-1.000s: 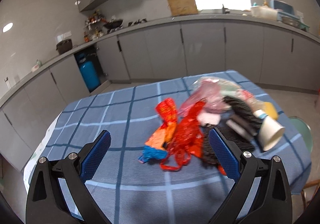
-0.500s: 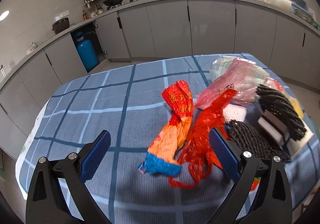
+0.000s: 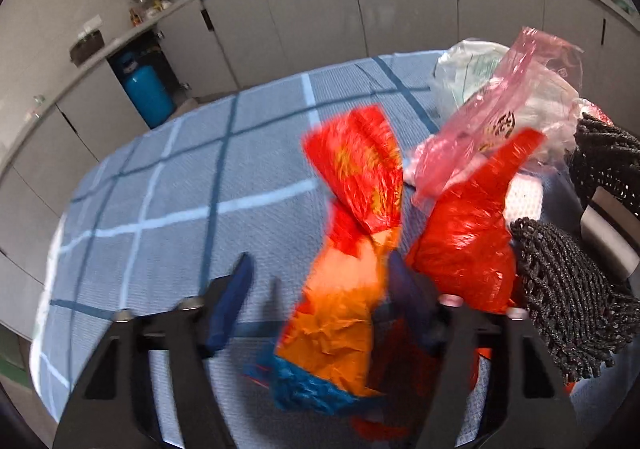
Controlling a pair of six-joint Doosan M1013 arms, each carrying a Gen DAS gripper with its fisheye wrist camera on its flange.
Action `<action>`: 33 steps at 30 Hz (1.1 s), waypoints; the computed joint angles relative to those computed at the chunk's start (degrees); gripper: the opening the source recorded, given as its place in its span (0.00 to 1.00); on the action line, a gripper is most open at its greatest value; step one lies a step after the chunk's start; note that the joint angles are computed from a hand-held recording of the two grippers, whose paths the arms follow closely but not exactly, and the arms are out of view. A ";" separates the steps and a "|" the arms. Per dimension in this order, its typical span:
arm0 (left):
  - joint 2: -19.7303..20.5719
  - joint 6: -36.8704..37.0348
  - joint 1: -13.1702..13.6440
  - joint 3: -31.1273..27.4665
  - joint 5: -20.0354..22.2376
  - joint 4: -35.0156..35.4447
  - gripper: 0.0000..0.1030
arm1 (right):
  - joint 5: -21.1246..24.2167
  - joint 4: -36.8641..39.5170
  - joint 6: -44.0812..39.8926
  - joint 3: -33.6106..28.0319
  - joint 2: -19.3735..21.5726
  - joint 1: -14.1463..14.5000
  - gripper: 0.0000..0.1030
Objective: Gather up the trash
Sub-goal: 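Grasp the orange bag with the left tool while the right tool grasps the white paper cup, then carry the white paper cup over the teal basin and open the right tool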
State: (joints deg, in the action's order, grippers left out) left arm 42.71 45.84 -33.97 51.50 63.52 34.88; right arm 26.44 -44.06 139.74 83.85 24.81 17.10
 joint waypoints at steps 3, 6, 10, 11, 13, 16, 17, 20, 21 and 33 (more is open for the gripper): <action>-0.31 0.75 0.40 0.87 -1.35 -2.01 0.26 | 0.05 -0.23 -0.50 -0.16 0.23 0.20 0.96; -1.22 0.27 0.33 2.27 -2.74 -1.74 0.15 | 0.08 0.44 -1.38 -0.36 0.42 0.37 0.96; -2.83 -2.26 0.22 4.27 -4.41 -0.20 0.14 | 0.46 -0.27 -1.84 -0.54 0.53 0.71 0.95; -3.42 -3.48 0.10 4.89 -4.76 0.93 0.14 | 0.50 0.28 -2.46 -0.59 0.53 0.72 0.95; -4.03 -4.97 0.06 5.23 -4.98 2.64 0.14 | 0.61 1.15 -3.39 -0.67 0.54 0.80 0.95; -5.28 -8.17 -0.49 6.51 -5.27 5.90 0.14 | 0.83 2.17 -5.07 -0.71 0.55 0.97 0.95; -5.59 -8.35 -0.42 6.80 -5.61 6.02 0.14 | 0.68 2.97 -6.03 -0.68 0.51 0.97 0.95; -6.02 -8.64 -0.92 7.39 -5.98 6.75 0.14 | 0.39 4.63 -8.14 -0.50 0.45 0.95 0.95; -6.13 -8.37 -0.98 7.55 -6.16 6.61 0.14 | 0.32 5.75 -9.46 -0.52 0.50 0.88 0.95; -7.01 -6.99 -2.49 7.46 -7.56 7.89 0.14 | -3.17 27.38 -30.83 0.73 -0.82 -0.76 0.65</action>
